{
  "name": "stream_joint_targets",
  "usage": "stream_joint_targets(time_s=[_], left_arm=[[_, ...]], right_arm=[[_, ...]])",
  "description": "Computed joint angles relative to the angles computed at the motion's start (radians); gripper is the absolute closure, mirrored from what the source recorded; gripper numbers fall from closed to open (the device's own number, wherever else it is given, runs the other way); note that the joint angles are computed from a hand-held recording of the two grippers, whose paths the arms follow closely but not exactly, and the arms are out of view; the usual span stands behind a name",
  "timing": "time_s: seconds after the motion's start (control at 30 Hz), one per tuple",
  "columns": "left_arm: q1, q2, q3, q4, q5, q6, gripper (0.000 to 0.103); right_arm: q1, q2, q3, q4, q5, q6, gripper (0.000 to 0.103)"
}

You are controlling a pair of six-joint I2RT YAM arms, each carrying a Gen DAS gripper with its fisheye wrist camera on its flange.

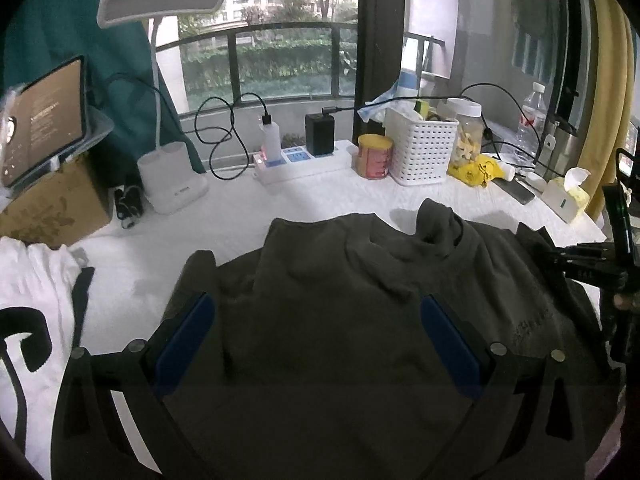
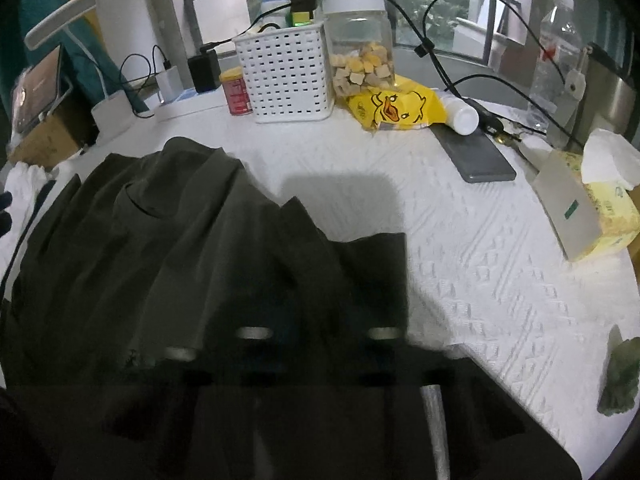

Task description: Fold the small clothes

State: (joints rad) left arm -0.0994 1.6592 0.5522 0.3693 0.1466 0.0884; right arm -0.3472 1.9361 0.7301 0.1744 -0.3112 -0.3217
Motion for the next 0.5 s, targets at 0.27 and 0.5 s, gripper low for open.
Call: stream_joint_targets(time_s=[0.27,0.5], left_arm=[[0.035,-0.001,-0.002,-0.007,0.066,0.001,0.001],[0.102,-0.056,-0.033,-0.009,0.149,0.016,0.001]], right_arm=[[-0.061,-0.186,-0.090,0.060,-0.001,0.074,0.096],[0.015,-0.346,-0.164,0.050,0.021,0.094,0.096]])
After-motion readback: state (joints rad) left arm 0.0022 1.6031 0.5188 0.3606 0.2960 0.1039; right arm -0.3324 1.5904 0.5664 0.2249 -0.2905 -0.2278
